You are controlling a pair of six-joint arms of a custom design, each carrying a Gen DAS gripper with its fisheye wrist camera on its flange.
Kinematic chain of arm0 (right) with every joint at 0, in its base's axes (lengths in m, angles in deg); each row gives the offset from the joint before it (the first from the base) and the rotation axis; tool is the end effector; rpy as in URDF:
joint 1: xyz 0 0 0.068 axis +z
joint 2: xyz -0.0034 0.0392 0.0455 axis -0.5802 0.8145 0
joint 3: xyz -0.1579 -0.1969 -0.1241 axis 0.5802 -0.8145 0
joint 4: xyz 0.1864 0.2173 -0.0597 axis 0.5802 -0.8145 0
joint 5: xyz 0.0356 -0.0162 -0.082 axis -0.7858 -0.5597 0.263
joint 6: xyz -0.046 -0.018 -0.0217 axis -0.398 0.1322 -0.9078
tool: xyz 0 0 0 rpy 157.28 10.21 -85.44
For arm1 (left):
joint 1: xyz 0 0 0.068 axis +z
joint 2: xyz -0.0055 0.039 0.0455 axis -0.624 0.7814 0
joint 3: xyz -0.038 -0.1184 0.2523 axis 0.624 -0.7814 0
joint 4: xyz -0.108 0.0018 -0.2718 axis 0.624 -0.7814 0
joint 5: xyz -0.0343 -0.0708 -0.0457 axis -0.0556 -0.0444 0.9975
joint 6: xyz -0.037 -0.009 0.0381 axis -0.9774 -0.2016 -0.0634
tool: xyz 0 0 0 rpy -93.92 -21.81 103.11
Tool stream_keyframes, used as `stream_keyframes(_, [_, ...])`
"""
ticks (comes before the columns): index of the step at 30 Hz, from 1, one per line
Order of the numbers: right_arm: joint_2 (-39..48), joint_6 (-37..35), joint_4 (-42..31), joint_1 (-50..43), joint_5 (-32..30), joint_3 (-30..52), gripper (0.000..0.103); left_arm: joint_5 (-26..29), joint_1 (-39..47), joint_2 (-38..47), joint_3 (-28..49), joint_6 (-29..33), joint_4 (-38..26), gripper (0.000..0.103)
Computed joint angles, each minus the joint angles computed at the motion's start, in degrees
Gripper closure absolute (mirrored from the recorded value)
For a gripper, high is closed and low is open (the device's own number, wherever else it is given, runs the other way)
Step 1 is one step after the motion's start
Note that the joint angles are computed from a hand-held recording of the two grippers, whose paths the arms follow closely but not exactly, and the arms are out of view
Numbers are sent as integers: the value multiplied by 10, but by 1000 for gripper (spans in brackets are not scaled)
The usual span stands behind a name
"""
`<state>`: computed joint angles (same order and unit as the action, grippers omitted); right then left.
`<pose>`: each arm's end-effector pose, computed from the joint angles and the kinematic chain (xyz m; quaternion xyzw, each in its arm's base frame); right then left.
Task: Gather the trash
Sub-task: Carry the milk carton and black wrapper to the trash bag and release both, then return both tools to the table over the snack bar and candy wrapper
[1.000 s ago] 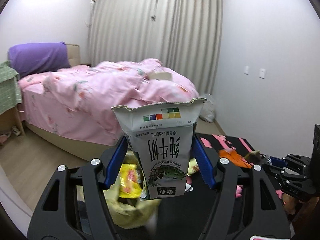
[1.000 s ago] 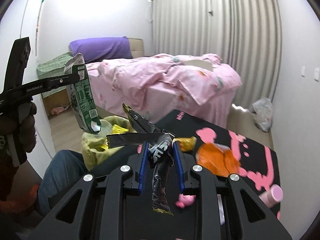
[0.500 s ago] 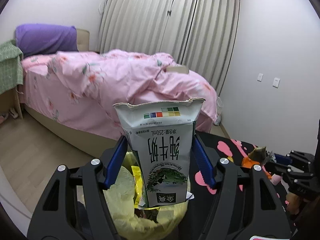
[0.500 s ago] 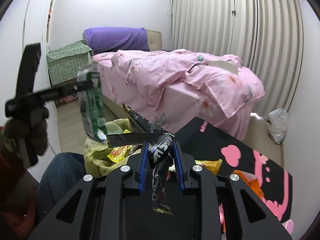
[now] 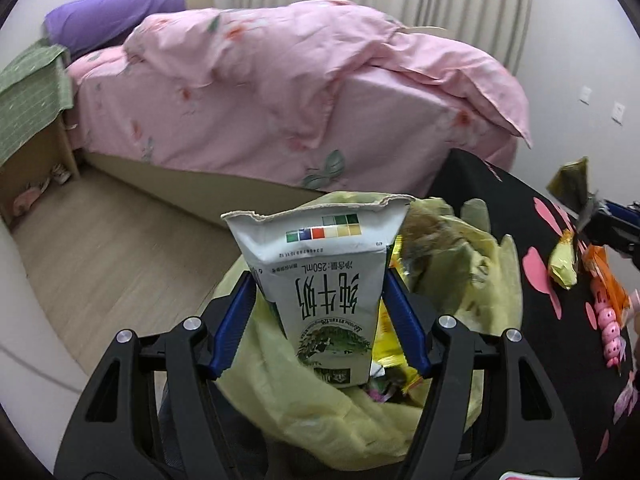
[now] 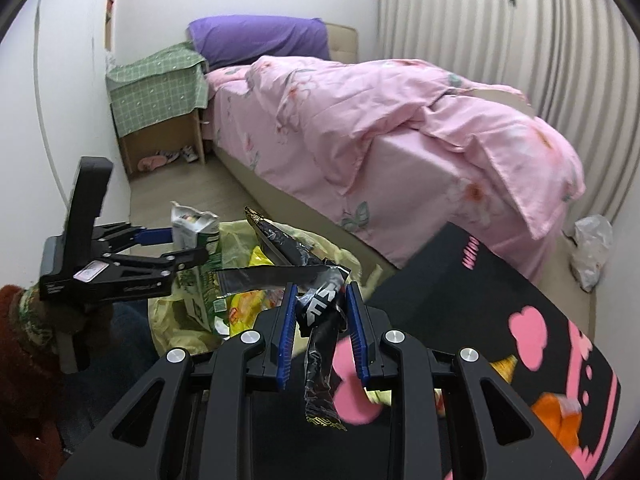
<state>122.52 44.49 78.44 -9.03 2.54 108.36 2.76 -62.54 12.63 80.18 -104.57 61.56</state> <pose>0.3375 0.1797 0.1883 -0.4072 0.8045 0.1616 0.4011 0.2495 -0.0949 0.1240 -0.1610 0.8982 -0.0062 0.4090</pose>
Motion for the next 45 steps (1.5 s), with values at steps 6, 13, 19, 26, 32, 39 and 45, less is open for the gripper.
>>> stream_keyframes(6, [79,-1,-10,34,4,62,79,63,42,-103,-71,-35,28,41])
stream_keyframes(13, [149,-1,-73,46,-21,125,54,105,63,-168,-68,-44,11,26])
stream_keyframes(19, [79,0,-32,19,-16,46,53,8,1,-203,-40,-54,-50,25])
stream_keyframes(26, [-43,-20,-40,-79,-36,-44,53,-18,-81,-134,17,-34,-21,20])
stream_keyframes(32, [-147,-63,-39,-208,-75,-130,53,100,-135,43,135,21,24,19])
stream_keyframes(39, [-187,-148,-66,-427,-170,-185,50,177,-171,229,313,105,6,19])
stream_keyframes(45, [-146,-218,-87,-571,-269,-201,46,134,-168,377,525,141,-137,19])
